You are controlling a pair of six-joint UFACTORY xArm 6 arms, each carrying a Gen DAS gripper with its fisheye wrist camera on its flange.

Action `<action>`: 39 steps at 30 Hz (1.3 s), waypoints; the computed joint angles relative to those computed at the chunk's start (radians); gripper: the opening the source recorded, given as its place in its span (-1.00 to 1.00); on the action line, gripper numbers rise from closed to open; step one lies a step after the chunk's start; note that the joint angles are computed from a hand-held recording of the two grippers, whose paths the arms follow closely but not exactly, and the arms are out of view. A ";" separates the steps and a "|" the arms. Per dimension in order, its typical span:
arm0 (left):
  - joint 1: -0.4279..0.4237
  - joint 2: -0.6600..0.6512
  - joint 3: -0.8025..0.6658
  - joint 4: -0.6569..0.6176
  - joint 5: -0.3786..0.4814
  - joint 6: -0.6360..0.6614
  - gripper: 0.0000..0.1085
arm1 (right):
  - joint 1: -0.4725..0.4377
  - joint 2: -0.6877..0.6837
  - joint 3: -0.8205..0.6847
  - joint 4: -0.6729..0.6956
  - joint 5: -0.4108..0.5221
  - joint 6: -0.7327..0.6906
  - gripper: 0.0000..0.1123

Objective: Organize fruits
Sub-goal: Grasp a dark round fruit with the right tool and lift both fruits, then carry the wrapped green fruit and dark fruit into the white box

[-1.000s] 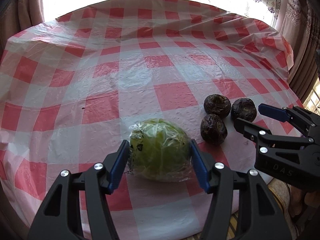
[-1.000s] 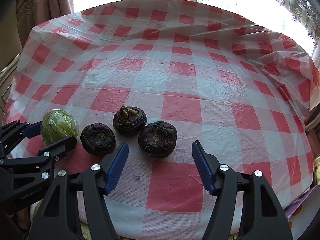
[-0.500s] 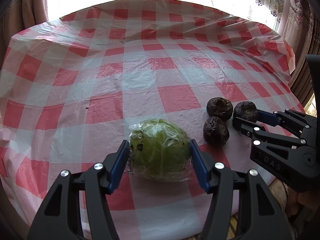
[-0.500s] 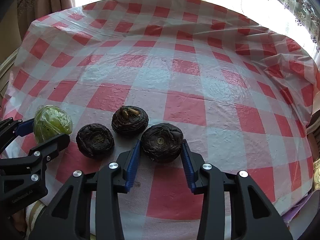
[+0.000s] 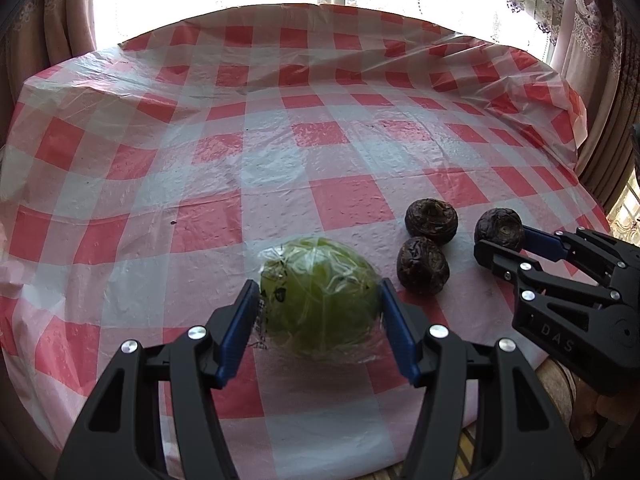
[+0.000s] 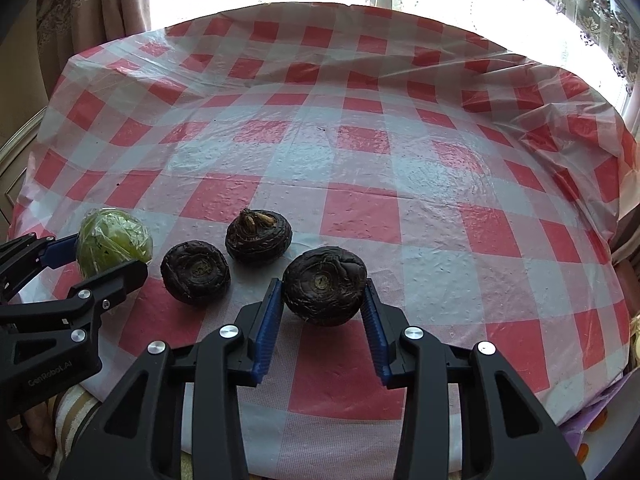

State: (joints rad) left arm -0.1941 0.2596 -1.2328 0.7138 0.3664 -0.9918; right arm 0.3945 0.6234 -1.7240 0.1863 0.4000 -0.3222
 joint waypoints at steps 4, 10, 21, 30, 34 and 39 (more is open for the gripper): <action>-0.010 -0.002 -0.007 0.039 0.019 -0.024 0.11 | -0.005 -0.014 0.022 0.048 -0.011 -0.030 -0.31; -0.029 -0.011 -0.018 0.072 0.048 -0.044 0.11 | -0.014 -0.046 0.067 0.113 -0.030 -0.074 -0.31; -0.072 -0.032 -0.033 0.124 0.092 -0.077 0.11 | -0.032 -0.111 0.148 0.199 -0.057 -0.126 -0.31; -0.109 -0.026 -0.067 0.128 0.118 -0.054 0.11 | -0.063 -0.187 0.229 0.305 -0.060 -0.188 -0.31; -0.129 -0.015 -0.091 0.121 0.122 -0.033 0.11 | -0.080 -0.221 0.263 0.344 -0.063 -0.217 -0.31; -0.158 0.010 -0.135 0.101 0.128 0.009 0.11 | -0.103 -0.266 0.311 0.378 -0.069 -0.247 -0.31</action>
